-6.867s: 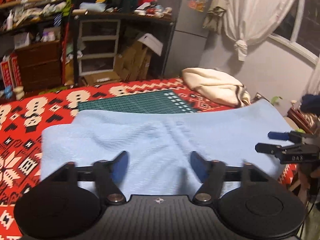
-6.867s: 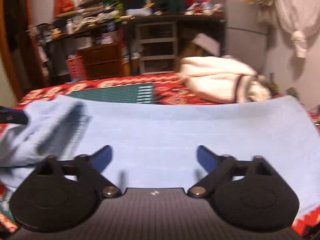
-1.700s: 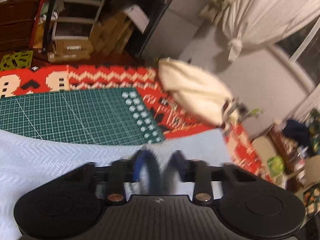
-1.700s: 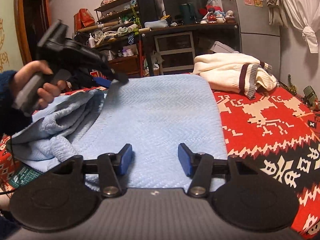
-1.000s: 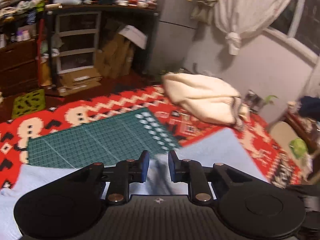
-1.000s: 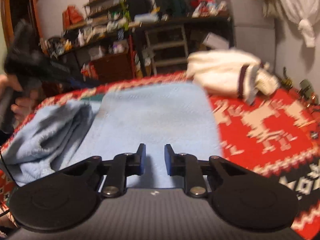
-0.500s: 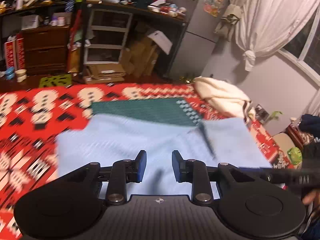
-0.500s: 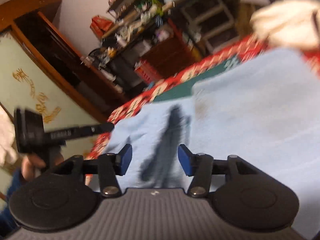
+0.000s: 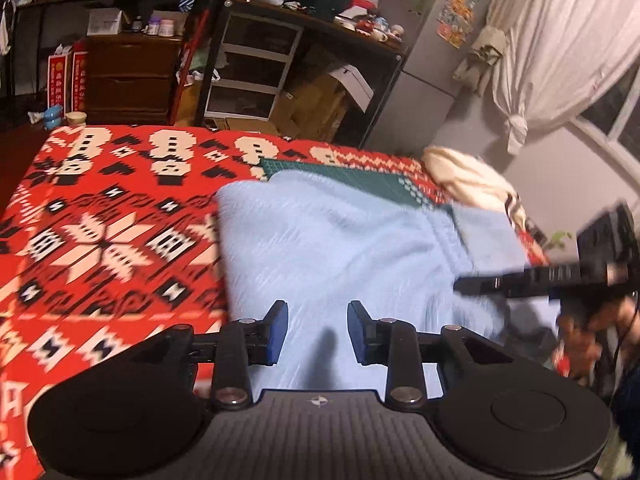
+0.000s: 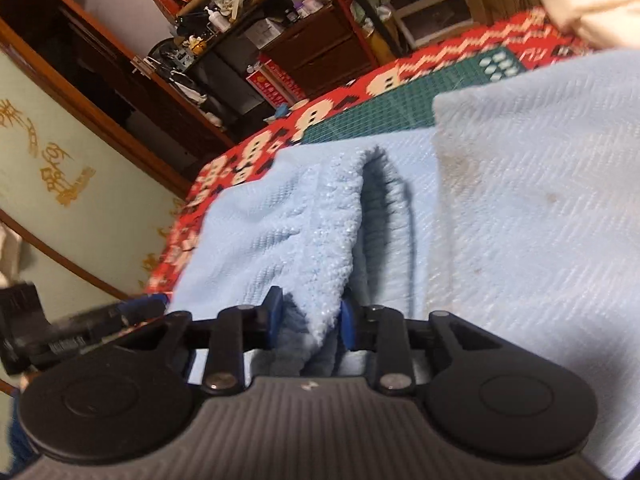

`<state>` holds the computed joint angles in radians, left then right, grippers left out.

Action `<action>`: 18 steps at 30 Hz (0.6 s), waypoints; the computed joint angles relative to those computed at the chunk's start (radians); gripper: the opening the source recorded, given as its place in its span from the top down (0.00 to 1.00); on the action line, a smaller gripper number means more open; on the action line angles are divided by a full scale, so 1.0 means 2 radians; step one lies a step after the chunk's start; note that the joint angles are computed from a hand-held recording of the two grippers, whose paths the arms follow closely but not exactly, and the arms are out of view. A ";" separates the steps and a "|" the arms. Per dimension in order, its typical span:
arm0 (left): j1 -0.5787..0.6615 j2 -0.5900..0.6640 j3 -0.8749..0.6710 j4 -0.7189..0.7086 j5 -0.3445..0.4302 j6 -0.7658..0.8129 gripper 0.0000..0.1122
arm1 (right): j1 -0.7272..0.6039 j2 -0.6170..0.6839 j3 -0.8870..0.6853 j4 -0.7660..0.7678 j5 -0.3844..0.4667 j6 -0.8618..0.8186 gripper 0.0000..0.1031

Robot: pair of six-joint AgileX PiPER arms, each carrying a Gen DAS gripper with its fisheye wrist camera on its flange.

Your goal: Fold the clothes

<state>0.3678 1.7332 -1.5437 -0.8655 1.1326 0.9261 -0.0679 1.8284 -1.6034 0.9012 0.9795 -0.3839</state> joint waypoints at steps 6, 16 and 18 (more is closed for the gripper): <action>0.025 -0.022 0.032 0.015 -0.008 0.028 0.72 | 0.024 0.019 -0.024 0.002 0.013 0.013 0.70; 0.043 -0.040 0.083 0.000 0.008 0.078 0.69 | -0.036 -0.012 -0.033 -0.036 0.053 -0.006 0.72; 0.044 -0.043 0.088 -0.003 0.009 0.081 0.67 | -0.038 -0.007 -0.045 -0.048 0.063 0.002 0.56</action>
